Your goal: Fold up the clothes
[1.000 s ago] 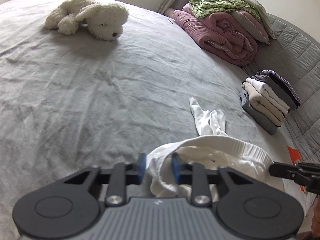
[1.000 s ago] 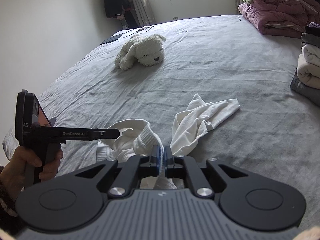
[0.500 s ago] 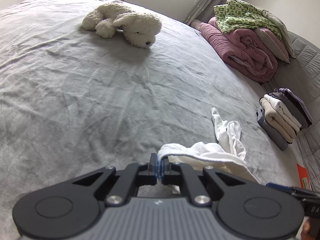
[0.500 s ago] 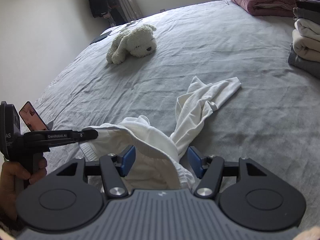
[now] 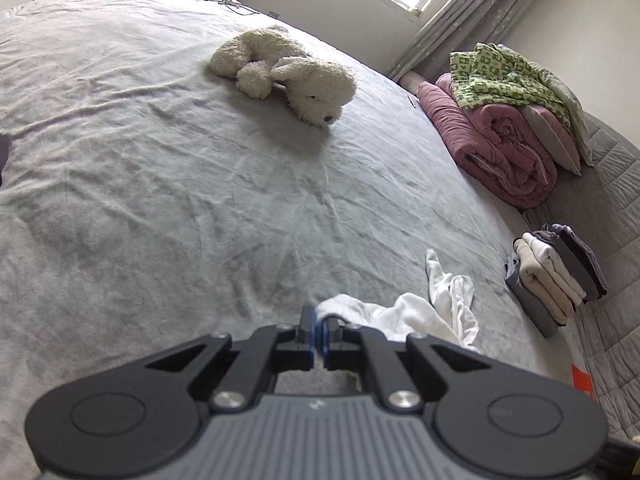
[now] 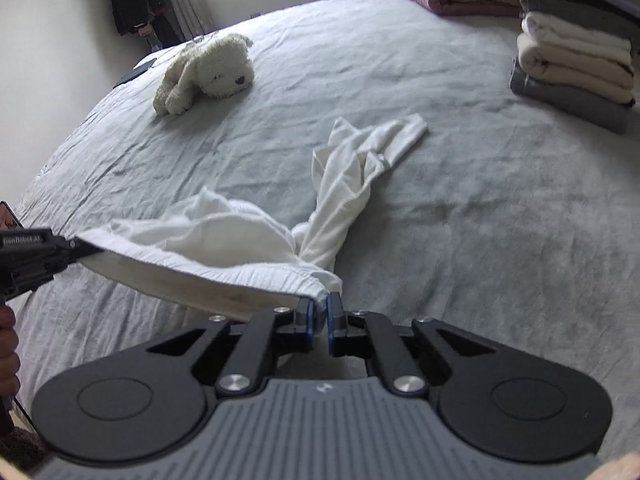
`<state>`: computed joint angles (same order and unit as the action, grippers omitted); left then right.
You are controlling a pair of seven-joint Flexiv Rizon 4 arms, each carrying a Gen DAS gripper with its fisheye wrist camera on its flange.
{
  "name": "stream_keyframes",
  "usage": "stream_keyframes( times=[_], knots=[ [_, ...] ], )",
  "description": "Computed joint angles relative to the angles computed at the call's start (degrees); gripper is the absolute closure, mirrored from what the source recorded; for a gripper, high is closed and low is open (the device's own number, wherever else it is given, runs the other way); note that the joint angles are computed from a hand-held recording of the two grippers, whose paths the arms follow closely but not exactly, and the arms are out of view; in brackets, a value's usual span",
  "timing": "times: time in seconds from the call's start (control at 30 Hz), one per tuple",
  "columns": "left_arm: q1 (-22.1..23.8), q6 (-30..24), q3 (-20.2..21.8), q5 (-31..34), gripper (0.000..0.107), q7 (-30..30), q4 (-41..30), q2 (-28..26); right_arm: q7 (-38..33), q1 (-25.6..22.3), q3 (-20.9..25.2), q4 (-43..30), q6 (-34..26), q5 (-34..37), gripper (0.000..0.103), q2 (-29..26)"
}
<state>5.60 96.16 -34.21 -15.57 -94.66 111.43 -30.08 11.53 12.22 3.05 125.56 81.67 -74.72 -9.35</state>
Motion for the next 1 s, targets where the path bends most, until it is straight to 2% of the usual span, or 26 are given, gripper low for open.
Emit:
stream_keyframes(
  times=[0.1,0.2,0.27,0.4,0.43,0.5,0.57,0.63,0.77,0.87,0.93,1.0],
  knots=[
    [5.8,3.3,-5.4,0.1,0.104,-2.3,4.9,2.5,-2.8,1.3,0.5,-4.2,-3.9,-0.8,0.098,0.6],
    [9.2,6.1,-7.3,1.5,0.104,-6.6,8.4,4.8,-6.2,3.0,0.5,-10.6,-6.3,-2.9,0.098,-1.2],
    [8.8,8.2,-5.5,1.9,0.104,-9.5,9.6,6.1,-7.5,4.5,0.2,-15.0,-7.1,-4.8,0.098,-3.6],
    [2.4,10.9,3.9,1.2,0.104,-13.4,9.6,7.6,-11.3,7.7,-1.7,-24.7,-7.3,-7.2,0.099,-10.6],
    [1.8,11.4,5.1,1.2,0.104,-14.6,9.5,7.4,-12.3,8.4,-2.2,-26.9,-6.9,-7.0,0.099,-12.4],
    [2.7,12.1,5.0,1.7,0.104,-17.7,9.3,6.5,-14.6,9.9,-3.4,-31.1,-6.0,-5.9,0.099,-16.0],
    [4.3,12.6,4.4,2.4,0.104,-20.8,9.1,5.4,-18.1,11.1,-4.1,-35.2,-5.2,-1.8,0.099,-19.8],
    [1.3,11.9,8.4,1.5,0.104,-22.3,7.7,4.6,-23.1,11.4,-3.5,-39.6,-4.7,4.6,0.099,-23.9],
    [-10.3,7.7,22.1,-2.4,0.104,-23.7,2.0,2.5,-34.8,12.1,-0.2,-50.7,-7.9,16.9,0.099,-32.9],
    [-17.2,4.0,30.7,-4.5,0.104,-24.2,-2.7,0.3,-40.8,13.3,0.7,-58.9,-11.3,22.5,0.099,-38.7],
    [-20.2,1.7,34.7,-5.1,0.104,-24.7,-5.0,-0.9,-44.6,13.8,1.3,-63.8,-12.8,25.6,0.099,-42.1],
    [-19.9,0.6,34.8,-5.2,0.104,-25.1,-5.8,-1.4,-49.0,13.8,2.9,-69.0,-14.2,29.0,0.099,-45.8]
  ],
)
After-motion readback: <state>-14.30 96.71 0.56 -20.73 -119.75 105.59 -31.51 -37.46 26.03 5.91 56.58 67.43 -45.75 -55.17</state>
